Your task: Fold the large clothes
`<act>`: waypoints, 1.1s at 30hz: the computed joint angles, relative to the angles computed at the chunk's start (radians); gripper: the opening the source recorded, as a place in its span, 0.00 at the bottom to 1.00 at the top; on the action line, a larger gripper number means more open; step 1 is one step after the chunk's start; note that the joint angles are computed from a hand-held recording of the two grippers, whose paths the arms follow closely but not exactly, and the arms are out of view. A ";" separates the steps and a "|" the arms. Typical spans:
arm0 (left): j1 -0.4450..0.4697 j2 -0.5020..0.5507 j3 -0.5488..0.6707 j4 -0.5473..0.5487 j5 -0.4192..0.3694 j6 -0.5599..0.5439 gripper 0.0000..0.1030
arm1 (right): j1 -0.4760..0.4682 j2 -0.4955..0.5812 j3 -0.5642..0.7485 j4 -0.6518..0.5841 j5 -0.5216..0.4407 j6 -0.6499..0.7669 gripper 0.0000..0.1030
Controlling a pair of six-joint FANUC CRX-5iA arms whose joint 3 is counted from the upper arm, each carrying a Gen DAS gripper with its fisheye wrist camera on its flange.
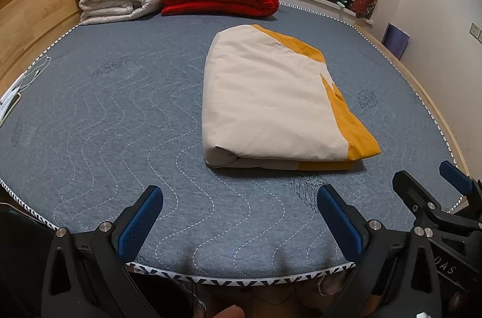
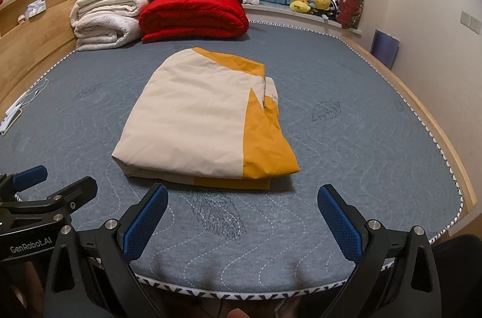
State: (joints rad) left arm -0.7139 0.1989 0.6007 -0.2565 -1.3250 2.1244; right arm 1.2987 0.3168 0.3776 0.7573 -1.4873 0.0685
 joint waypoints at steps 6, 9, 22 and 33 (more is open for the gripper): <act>0.001 -0.001 -0.001 0.000 0.002 0.000 0.99 | -0.001 0.001 0.001 0.003 0.000 0.003 0.96; 0.002 -0.001 -0.001 0.001 0.003 -0.001 0.99 | -0.002 0.005 0.007 0.003 -0.003 0.004 0.96; 0.006 0.000 -0.001 0.011 0.004 -0.004 0.99 | -0.003 0.011 0.018 0.003 -0.008 0.007 0.96; 0.005 0.003 0.003 0.008 0.005 -0.007 0.99 | -0.007 0.022 0.035 0.004 -0.017 0.013 0.96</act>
State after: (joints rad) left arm -0.7091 0.2016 0.6035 -0.2482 -1.3203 2.1176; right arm 1.2914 0.3392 0.4124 0.7615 -1.5042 0.0811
